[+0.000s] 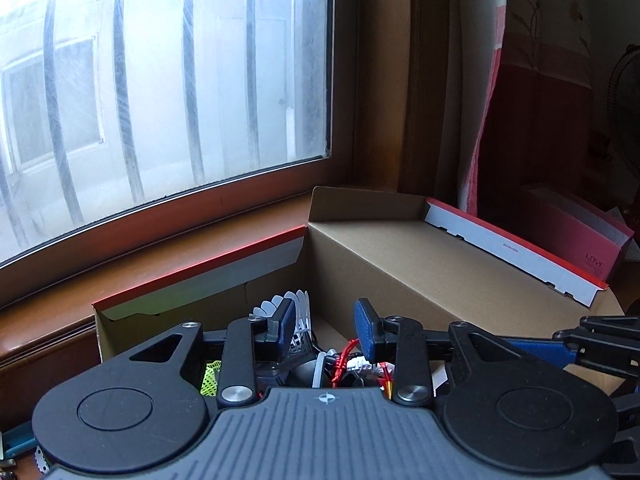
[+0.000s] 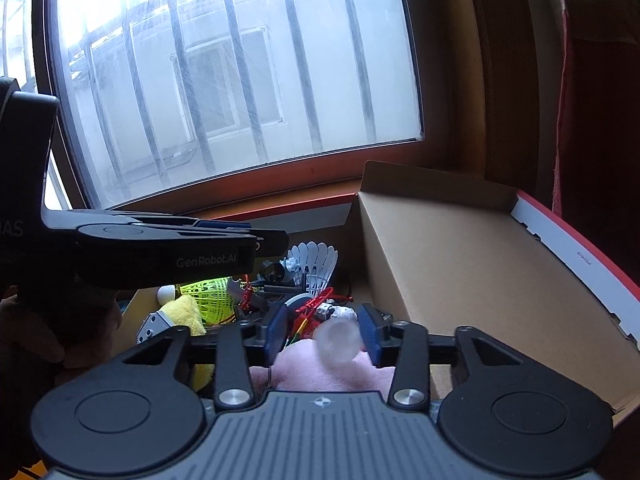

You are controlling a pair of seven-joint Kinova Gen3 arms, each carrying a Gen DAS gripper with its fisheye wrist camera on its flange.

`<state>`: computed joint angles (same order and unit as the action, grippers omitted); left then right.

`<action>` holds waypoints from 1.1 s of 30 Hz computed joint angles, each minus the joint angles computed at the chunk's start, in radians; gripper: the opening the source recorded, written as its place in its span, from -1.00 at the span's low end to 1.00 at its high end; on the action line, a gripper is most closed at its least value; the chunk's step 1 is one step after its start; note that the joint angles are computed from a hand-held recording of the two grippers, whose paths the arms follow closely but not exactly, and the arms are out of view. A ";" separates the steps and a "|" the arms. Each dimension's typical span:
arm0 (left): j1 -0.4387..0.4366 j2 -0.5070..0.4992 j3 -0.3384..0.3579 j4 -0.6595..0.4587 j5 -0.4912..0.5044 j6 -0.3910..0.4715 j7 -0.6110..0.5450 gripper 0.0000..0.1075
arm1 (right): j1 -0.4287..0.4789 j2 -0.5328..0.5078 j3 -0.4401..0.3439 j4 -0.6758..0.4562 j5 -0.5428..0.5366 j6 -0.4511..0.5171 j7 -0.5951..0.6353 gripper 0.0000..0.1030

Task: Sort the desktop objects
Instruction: 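Open both tools over the box to drop the pendant and cap, then move both open tools back over the table toward the red cone cup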

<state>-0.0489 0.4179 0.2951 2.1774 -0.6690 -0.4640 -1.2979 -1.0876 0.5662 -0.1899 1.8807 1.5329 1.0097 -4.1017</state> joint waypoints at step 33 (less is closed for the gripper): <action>-0.230 -0.264 -0.286 0.316 -0.066 -0.135 0.072 0.91 | -0.081 0.071 0.016 -0.162 0.028 -0.015 0.068 0.82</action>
<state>-0.2786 0.1535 0.0090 2.4937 -0.7354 -0.5993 -1.2258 -1.1681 0.6370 -0.1736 1.7185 1.5606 0.9947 -4.0337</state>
